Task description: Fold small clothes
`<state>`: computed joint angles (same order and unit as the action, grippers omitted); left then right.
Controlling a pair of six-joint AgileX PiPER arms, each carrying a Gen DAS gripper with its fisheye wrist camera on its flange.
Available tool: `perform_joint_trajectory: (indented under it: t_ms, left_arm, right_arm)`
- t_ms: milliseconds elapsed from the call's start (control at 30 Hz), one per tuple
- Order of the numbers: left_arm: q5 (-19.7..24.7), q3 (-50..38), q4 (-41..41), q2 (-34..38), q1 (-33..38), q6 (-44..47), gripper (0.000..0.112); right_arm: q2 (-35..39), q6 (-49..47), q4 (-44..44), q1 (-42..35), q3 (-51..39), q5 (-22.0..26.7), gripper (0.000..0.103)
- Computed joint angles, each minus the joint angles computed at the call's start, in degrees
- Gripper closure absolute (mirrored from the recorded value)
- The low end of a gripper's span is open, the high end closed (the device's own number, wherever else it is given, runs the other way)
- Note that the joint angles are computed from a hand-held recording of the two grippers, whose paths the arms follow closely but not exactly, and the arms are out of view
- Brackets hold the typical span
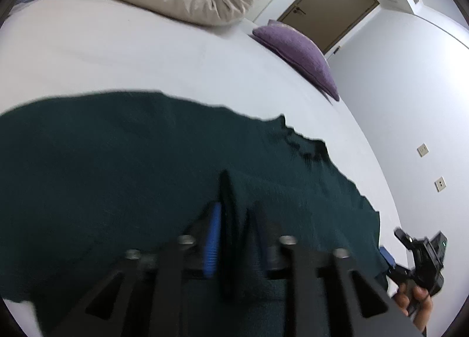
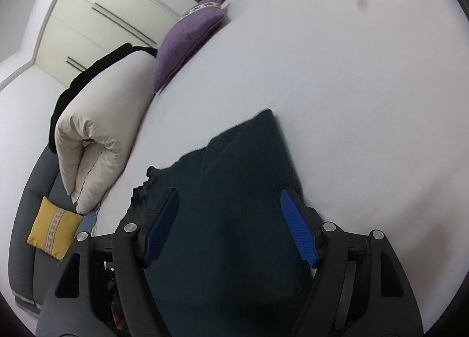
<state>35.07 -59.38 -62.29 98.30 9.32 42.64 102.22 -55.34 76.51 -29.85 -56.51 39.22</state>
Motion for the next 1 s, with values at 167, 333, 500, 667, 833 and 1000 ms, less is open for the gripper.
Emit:
perform_joint_trajectory:
  t_ms: [167, 333, 500, 667, 833, 1000]
  left_arm:
    - [-0.71, 3.59, 3.42, -7.19, 4.67, -3.41, 0.035]
    - [7.52, 9.51, 3.15, -15.6, 17.72, 3.78, 0.035]
    - [22.69, 13.76, 1.02, -18.38, 46.1, 12.51, 0.034]
    - [28.47, 10.92, 4.25, -12.11, 64.31, 11.76, 0.034]
    - [29.04, 5.42, 1.28, -2.9, 68.11, 5.75, 0.034]
    - [24.81, 1.99, -4.53, 2.3, 67.05, -0.91, 0.035]
  right_arm:
    - [-11.24, -0.73, -3.45, -1.24, 7.44, -0.09, 0.031]
    - [-20.18, 0.49, -7.64, -3.19, 13.23, 4.22, 0.031]
    - [-32.03, 1.08, -12.19, 2.36, 20.31, -0.2, 0.031]
    - [-43.86, 13.11, -22.41, 16.33, 23.66, -6.42, 0.031]
    - [-48.29, 34.55, -36.42, 32.84, 22.94, -10.96, 0.031]
    - [-48.87, 45.33, -40.02, 40.35, 22.42, -12.77, 0.031]
